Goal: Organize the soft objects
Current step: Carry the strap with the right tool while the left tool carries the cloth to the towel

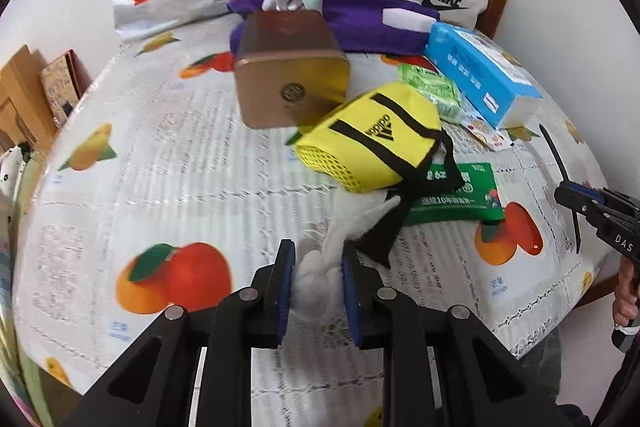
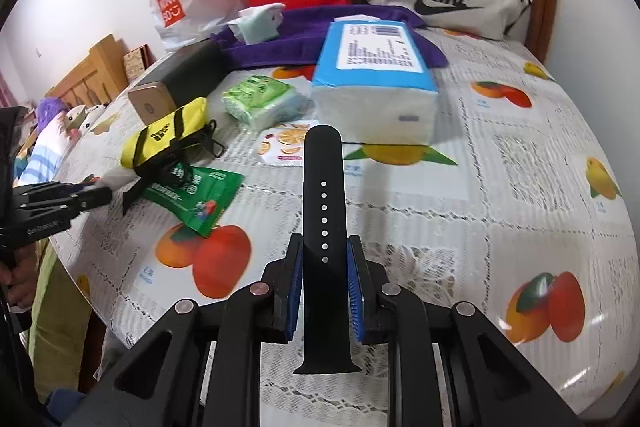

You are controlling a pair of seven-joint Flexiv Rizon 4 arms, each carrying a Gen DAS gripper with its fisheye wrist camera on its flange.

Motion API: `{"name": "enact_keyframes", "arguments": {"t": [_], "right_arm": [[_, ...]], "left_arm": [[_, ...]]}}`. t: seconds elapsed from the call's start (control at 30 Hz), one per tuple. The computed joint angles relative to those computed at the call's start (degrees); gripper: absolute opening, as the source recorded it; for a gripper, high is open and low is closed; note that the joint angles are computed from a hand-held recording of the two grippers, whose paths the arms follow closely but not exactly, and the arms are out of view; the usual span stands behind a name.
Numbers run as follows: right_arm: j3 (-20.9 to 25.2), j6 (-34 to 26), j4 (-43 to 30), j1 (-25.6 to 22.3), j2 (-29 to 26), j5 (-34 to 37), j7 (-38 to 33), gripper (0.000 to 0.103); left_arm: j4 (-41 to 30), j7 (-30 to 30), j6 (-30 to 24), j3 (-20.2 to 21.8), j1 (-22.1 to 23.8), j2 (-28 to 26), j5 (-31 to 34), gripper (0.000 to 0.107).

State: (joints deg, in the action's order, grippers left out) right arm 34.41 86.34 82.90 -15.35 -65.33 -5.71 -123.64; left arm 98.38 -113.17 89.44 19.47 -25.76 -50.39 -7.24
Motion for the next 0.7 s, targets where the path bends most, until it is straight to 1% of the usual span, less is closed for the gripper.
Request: {"name": "enact_keyframes", "arguments": {"t": [0.1,0.2,0.43,0.63,0.7], "right_arm": [[-0.7,0.1,-0.1,0.2,0.4,0.5,1.0,0.020],[-0.7,-0.1,-0.3,0.0,0.7,0.8,1.7,0.020],[-0.4,-0.7,-0.8,0.0,2.1,1.1,1.3,0.020],[1.0,-1.6,-1.8,-0.6,2.9,2.0,-0.2,0.020],[1.9,-2.3,-2.5,-0.8,3.0,2.5,-0.8,0.020]], "left_arm": [[1.0,-0.5,0.6,1.0,-0.6,1.0,0.0,0.022],[1.5,-1.7,0.3,3.5,-2.4,1.8,0.0,0.022],[1.8,-3.3,1.6,6.8,-4.2,3.5,0.1,0.022],[0.0,-3.9,1.7,6.7,-3.4,3.6,-0.9,0.022],[-1.0,-3.7,1.8,5.6,-2.2,3.6,-1.0,0.022]]}}
